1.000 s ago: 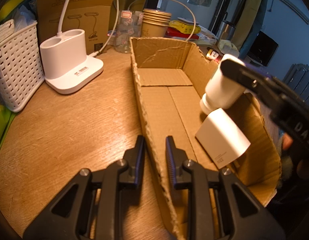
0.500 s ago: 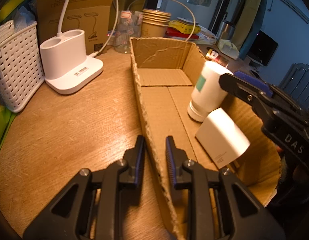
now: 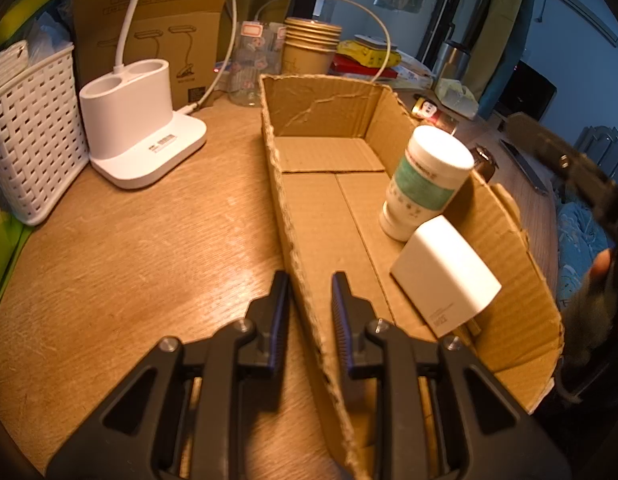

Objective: Organize rigid objects
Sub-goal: 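Lower the jar into the box beside the adapter and release it, then grasp the white earbuds case with the right gripper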

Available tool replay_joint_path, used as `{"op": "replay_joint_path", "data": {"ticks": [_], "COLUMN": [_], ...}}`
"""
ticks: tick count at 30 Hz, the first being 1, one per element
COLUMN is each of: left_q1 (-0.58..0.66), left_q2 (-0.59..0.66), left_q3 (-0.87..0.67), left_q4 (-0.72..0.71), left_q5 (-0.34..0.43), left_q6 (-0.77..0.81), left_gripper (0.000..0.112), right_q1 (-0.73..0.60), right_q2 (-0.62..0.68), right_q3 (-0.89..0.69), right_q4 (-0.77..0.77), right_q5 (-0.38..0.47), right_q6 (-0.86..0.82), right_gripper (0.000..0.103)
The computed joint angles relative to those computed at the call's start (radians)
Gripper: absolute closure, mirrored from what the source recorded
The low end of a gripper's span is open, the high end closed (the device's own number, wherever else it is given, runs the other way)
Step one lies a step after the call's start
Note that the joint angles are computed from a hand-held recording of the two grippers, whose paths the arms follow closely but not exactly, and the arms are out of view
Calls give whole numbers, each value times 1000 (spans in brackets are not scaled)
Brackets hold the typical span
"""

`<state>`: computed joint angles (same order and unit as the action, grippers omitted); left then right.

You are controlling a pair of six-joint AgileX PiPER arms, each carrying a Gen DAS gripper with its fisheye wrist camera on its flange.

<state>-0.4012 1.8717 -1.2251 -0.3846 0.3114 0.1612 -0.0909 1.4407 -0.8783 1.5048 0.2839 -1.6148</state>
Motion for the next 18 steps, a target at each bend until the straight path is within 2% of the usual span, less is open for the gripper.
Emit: {"op": "replay_joint_path", "data": {"ticks": [4, 13, 16, 18], "left_q1": [0, 0, -1, -1], "left_q2": [0, 0, 0, 0], "left_q3": [0, 0, 0, 0], "left_q4": [0, 1, 2, 2], "left_q5": [0, 0, 0, 0], "left_q6": [0, -1, -3, -3], "left_gripper": [89, 89, 89, 89], "right_q1": [-65, -119, -133, -132], "right_q2": [-6, 14, 33, 64], "right_q3": [1, 6, 0, -26], "right_q4": [0, -25, -82, -234], "right_q5": [24, 12, 2, -6], "right_q6": [14, 32, 88, 243], "right_gripper": [56, 56, 56, 50]}}
